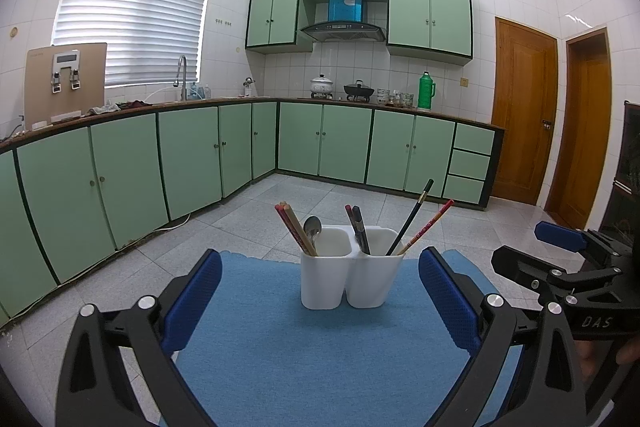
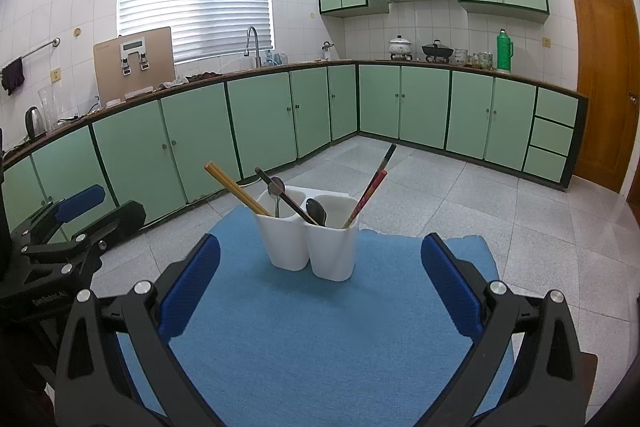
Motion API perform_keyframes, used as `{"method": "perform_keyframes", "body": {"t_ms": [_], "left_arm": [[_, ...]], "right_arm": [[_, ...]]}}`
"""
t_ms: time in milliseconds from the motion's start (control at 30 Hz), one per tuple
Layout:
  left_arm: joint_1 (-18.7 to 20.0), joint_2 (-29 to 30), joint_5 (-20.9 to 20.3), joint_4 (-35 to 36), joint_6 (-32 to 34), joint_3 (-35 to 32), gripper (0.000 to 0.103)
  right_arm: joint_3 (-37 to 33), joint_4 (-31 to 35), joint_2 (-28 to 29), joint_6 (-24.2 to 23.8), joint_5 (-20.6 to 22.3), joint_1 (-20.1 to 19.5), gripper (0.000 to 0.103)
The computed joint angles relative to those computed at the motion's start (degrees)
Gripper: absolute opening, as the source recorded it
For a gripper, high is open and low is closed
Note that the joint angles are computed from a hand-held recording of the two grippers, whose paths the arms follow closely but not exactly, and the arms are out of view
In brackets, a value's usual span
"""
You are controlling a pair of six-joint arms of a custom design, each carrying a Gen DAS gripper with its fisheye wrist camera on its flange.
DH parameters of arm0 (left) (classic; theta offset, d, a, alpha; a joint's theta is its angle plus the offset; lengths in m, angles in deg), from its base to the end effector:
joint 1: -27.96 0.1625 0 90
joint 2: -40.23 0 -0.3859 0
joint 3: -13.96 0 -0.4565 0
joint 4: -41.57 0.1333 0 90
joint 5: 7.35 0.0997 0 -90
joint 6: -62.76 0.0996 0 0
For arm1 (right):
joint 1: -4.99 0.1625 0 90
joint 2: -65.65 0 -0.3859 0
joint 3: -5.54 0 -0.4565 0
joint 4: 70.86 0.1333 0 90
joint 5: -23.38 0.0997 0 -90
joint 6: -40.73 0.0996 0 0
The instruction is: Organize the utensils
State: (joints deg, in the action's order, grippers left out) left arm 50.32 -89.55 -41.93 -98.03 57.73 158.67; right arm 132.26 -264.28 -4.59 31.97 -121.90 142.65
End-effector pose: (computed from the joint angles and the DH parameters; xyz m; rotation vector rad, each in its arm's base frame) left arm -0.2032 -0.3164 0.3517 0.8959 2.2181 -1.3283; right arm 0.3984 -0.2934 0.1792 0.5922 -2.1501 1.2695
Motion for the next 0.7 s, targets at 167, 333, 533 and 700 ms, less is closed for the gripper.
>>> {"method": "perform_keyframes", "body": {"t_ms": [167,333,533,700], "left_arm": [[0.1,0.0,-0.1,-0.1,0.1,0.0,0.097],[0.0,0.0,0.0,0.0,0.0,0.0,0.097],[-0.1,0.1,0.0,0.0,0.0,0.0,0.097],[-0.1,0.0,0.0,0.2,0.0,0.0,0.097]], "right_arm": [[0.0,-0.2,0.0,-0.2,0.2,-0.1,0.098],[0.1,-0.2,0.0,-0.1,0.2,-0.1,0.098],[0.1,-0.4,0.1,-0.4,0.3,-0.2,0.098],[0.3,-0.8,0.1,-0.7,0.4,-0.5,0.098]]}}
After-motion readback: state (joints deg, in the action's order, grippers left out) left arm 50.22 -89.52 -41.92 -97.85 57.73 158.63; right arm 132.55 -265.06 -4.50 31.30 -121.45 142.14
